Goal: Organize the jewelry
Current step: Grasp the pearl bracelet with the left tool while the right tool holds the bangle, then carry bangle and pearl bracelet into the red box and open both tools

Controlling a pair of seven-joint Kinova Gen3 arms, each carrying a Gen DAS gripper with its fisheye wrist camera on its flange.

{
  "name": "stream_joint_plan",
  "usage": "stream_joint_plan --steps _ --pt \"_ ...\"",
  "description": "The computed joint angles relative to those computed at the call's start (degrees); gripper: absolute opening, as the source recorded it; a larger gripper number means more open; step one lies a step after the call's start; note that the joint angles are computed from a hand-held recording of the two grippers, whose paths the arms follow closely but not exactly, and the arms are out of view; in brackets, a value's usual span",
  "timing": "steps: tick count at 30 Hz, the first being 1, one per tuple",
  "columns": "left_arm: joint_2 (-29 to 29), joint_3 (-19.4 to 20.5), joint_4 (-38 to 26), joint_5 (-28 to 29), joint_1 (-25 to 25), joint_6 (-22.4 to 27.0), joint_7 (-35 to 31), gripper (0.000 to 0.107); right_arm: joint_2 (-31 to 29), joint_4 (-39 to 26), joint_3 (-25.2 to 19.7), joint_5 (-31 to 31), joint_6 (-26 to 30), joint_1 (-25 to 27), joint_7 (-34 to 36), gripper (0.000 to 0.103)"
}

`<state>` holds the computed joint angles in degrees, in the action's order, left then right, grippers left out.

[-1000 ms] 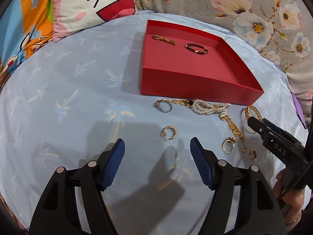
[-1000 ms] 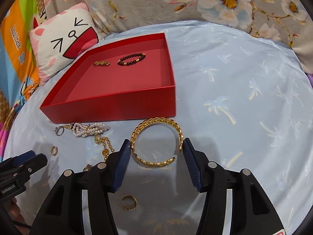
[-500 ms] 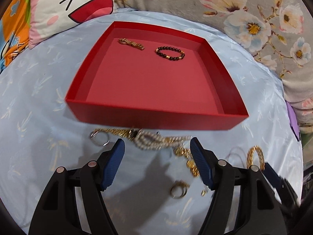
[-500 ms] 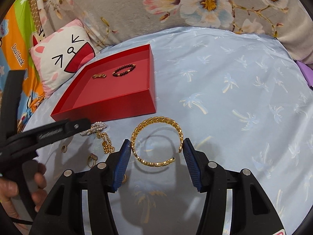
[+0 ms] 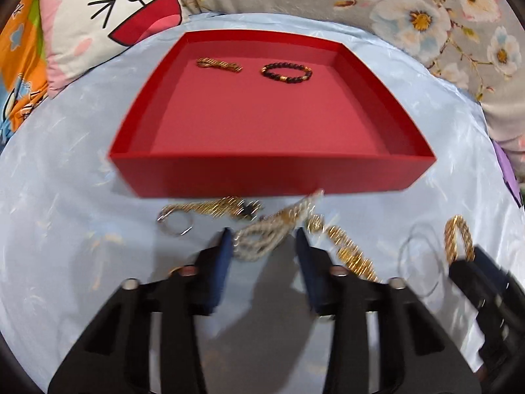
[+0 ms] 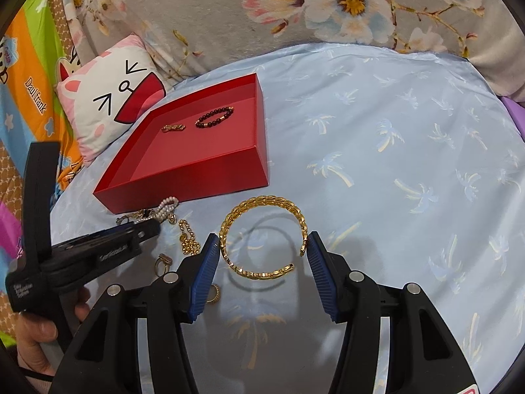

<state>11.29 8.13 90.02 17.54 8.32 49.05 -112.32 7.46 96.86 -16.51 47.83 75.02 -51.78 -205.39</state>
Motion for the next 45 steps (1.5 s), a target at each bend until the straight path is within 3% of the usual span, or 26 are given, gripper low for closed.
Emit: stream_joint_plan --steps 6,13,15,17,19,30,39,45 --pt "0.7 0.0 -1.4 5.6 -3.0 4.1 -2.1 0.033 0.6 -0.8 0.1 0.3 -0.4 -0.3 -0.3 0.053" --pt "1.6 0.5 -1.7 5.5 -2.0 2.2 -2.5 0.033 0.8 -1.4 0.5 0.3 0.1 -0.6 0.3 0.053" --pt "1.9 1.0 -1.7 7.8 -3.2 3.3 -5.2 0.028 0.8 -1.3 0.5 0.4 -0.2 -0.6 0.2 0.053" --pt "1.7 1.3 -1.3 9.6 -4.0 4.0 -7.7 0.013 0.8 -1.4 0.6 0.4 -0.4 -0.5 0.3 0.054" --pt "1.4 1.3 -0.9 11.0 -4.5 4.8 -9.9 0.009 0.9 -1.6 0.6 0.5 -0.5 -0.5 0.4 0.054" --pt "-2.2 -0.1 0.2 18.2 -6.2 7.6 -16.3 0.004 0.9 -2.5 0.4 1.6 0.9 -1.6 0.3 0.054" --pt "-3.9 -2.1 -5.5 23.0 -8.2 13.3 -18.6 0.003 1.4 -6.5 0.2 4.2 4.9 -3.2 3.6 0.053" --pt "-2.3 -2.2 -11.9 23.4 -8.8 14.5 -17.7 0.003 0.6 -8.5 1.1 6.1 2.5 -1.3 8.6 0.053"
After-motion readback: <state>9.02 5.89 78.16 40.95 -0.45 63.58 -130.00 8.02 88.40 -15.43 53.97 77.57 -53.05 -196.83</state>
